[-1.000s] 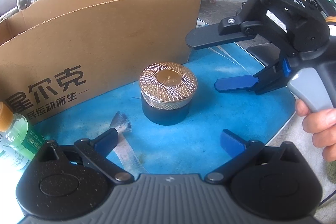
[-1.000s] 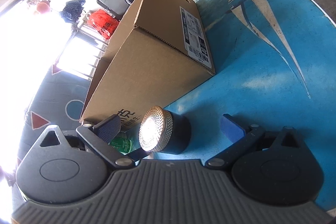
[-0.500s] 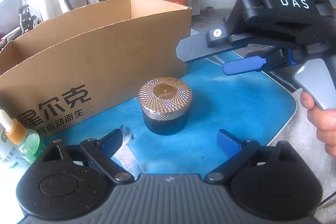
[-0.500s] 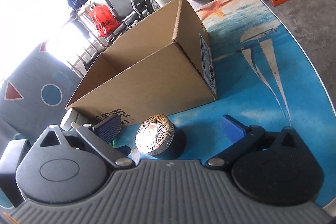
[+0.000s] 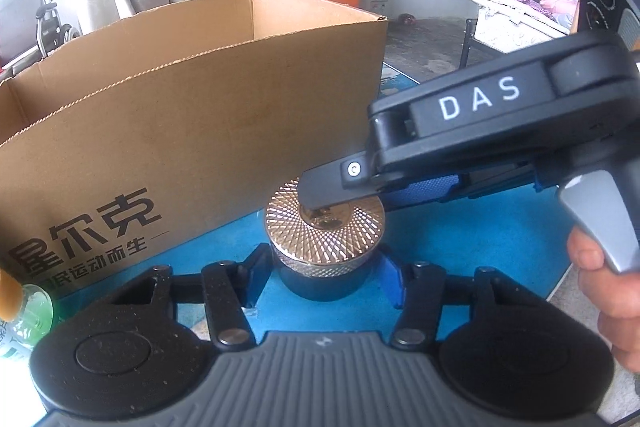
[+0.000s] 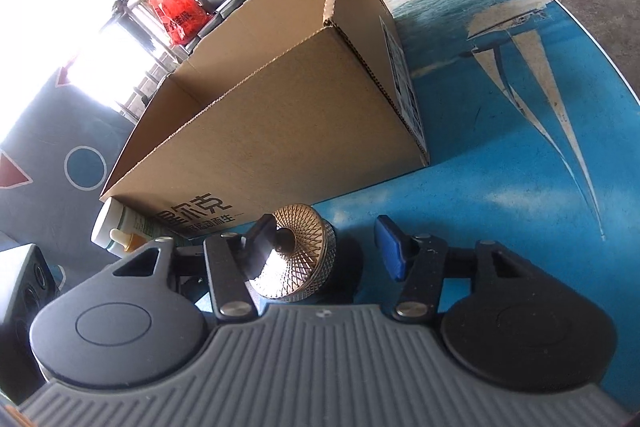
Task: Organize rigid objects
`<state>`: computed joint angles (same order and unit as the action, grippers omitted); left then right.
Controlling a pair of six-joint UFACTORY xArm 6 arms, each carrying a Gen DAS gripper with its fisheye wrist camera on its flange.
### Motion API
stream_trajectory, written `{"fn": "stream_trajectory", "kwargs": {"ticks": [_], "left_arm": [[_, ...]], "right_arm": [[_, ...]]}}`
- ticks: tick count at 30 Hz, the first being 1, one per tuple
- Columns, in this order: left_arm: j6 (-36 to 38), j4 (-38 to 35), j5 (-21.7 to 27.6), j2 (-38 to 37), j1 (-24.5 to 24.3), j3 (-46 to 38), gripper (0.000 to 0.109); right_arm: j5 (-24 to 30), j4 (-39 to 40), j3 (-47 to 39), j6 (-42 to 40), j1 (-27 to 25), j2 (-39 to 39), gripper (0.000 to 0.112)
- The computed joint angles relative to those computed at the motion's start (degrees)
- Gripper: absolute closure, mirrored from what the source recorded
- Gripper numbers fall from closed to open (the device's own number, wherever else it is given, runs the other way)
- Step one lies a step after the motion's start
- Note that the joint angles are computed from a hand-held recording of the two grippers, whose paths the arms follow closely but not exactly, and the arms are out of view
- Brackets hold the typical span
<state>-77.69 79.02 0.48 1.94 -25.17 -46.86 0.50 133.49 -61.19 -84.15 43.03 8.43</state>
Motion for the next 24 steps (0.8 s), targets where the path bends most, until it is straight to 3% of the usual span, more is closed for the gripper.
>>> {"fn": "stream_trajectory", "kwargs": {"ticks": [4,12,16,24], "left_arm": [[-0.52,-0.90,1.39,-0.51,-0.81,0.47,0.052],[6.33,-9.65,3.60,-3.40,-2.95,3.67,0.052],[8.60,-12.19,3.94,-3.19,-3.11,3.49,0.052],[12.89,-16.02,4.40,-0.52,-2.75,1.15,0.050]], "right_arm": [[1.67,-1.53,0.93,2.94,-0.15,-0.58,0.073],[-0.27,-4.97,2.20,8.07,2.13,-1.98,0.073],[-0.20,-3.02,2.88,6.14,2.49,-2.70,0.071],[3.09,-4.68,4.19,9.25,1.15,-2.81,0.069]]}}
